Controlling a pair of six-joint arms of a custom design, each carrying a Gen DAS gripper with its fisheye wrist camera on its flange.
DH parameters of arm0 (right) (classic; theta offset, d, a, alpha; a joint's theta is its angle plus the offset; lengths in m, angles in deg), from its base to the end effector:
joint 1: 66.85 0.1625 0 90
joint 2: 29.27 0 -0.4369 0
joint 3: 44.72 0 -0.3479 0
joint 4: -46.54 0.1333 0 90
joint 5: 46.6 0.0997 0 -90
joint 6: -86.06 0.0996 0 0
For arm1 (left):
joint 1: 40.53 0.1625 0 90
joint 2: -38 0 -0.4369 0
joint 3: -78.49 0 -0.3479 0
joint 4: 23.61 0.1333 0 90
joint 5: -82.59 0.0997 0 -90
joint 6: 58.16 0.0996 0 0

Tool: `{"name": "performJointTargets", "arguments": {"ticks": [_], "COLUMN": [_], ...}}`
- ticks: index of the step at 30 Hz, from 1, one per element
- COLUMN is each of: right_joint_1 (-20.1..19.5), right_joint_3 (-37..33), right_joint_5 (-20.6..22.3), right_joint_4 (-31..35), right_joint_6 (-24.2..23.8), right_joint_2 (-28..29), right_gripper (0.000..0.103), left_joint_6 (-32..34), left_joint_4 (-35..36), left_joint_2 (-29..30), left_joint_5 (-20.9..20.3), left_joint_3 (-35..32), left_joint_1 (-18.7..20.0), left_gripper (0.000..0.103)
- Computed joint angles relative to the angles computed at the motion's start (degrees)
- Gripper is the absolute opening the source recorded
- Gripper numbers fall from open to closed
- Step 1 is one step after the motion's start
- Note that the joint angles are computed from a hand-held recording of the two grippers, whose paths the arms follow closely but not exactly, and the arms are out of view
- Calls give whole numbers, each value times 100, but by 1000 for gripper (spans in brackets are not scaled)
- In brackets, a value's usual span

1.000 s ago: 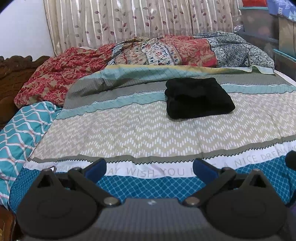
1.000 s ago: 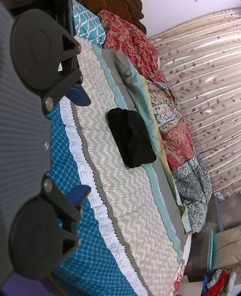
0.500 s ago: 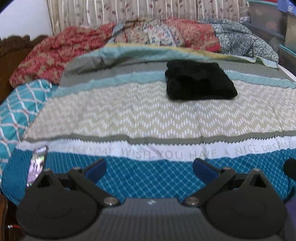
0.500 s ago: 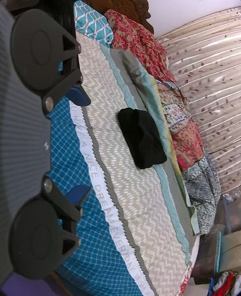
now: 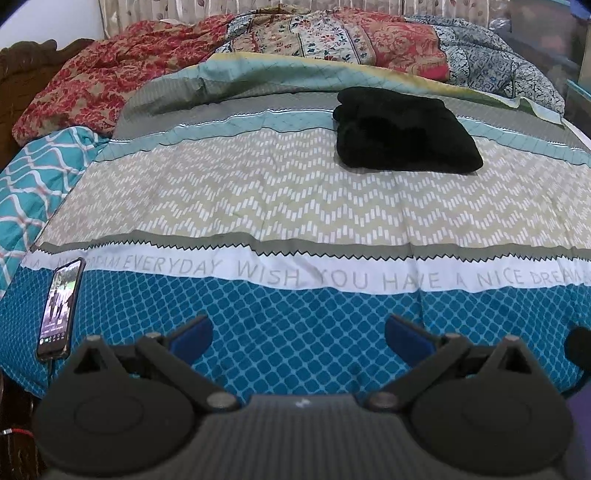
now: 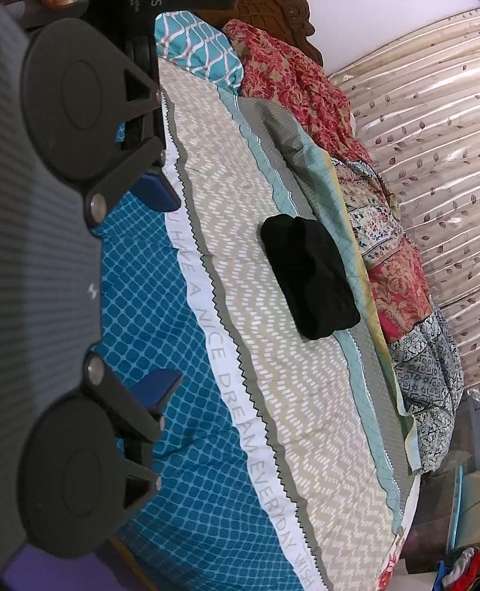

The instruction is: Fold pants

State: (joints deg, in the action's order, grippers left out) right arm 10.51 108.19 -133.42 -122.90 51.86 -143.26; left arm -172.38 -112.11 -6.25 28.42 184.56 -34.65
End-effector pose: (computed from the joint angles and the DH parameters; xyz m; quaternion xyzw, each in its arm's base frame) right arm 0.0844 -0.2582 0.3323 0.1848 -0.9194 0.3280 0.1137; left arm -0.4279 -0.2367 0.0354 -0.0544 0.8241 -0.3381 0.4513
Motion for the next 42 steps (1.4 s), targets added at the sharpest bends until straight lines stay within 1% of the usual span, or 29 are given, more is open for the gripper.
{"name": "performJointTargets", "arguments": {"ticks": [3, 6, 9, 11, 13, 15, 18, 19, 21, 23, 26, 30, 32, 33, 35, 42], "right_joint_1": [10, 10, -28, -44, -75, -83, -51, -38, -43, -27, -34, -83, -73, -67, -41, 44], "right_joint_3": [18, 96, 151, 172, 181, 179, 214, 211, 144, 127, 121, 173, 181, 171, 141, 95], "right_joint_5": [19, 73, 137, 144, 162, 162, 112, 97, 103, 81, 127, 204, 161, 124, 54, -54], "right_joint_4": [-101, -350, -530, -603, -649, -645, -835, -868, -707, -678, -577, -680, -708, -692, -610, -288], "right_joint_6": [-36, -153, -227, -241, -249, -259, -246, -217, -191, -188, -263, -300, -242, -201, -138, -113], "right_joint_2": [-2, 3, 20, 39, 45, 40, 72, 84, 57, 72, 19, -6, 19, 37, 61, 31], "right_gripper": [94, 94, 94, 94, 94, 94, 94, 94, 94, 94, 94, 94, 94, 94, 94, 94], "left_joint_6": [-83, -345, -542, -412, -205, -116, -90, -82, -50, -92, -212, -363, -233, -108, 11, 249], "left_joint_4": [240, 891, 1564, 1521, 1191, 1111, 1404, 1386, 1190, 1092, 1143, 1197, 903, 707, 563, 73], "left_joint_2": [44, 201, 385, 399, 335, 358, 471, 473, 398, 339, 303, 291, 201, 160, 142, 78], "left_joint_5": [203, 617, 923, 1034, 1098, 1068, 1009, 1006, 1000, 979, 915, 705, 540, 395, 216, -66], "left_joint_3": [-90, -337, -631, -660, -558, -571, -748, -748, -649, -562, -515, -502, -392, -350, -313, -99], "left_joint_1": [-104, -313, -446, -483, -477, -461, -429, -438, -446, -455, -441, -369, -298, -232, -159, -59], "left_gripper": [103, 103, 103, 103, 103, 103, 103, 103, 103, 103, 103, 103, 103, 103, 103, 103]}}
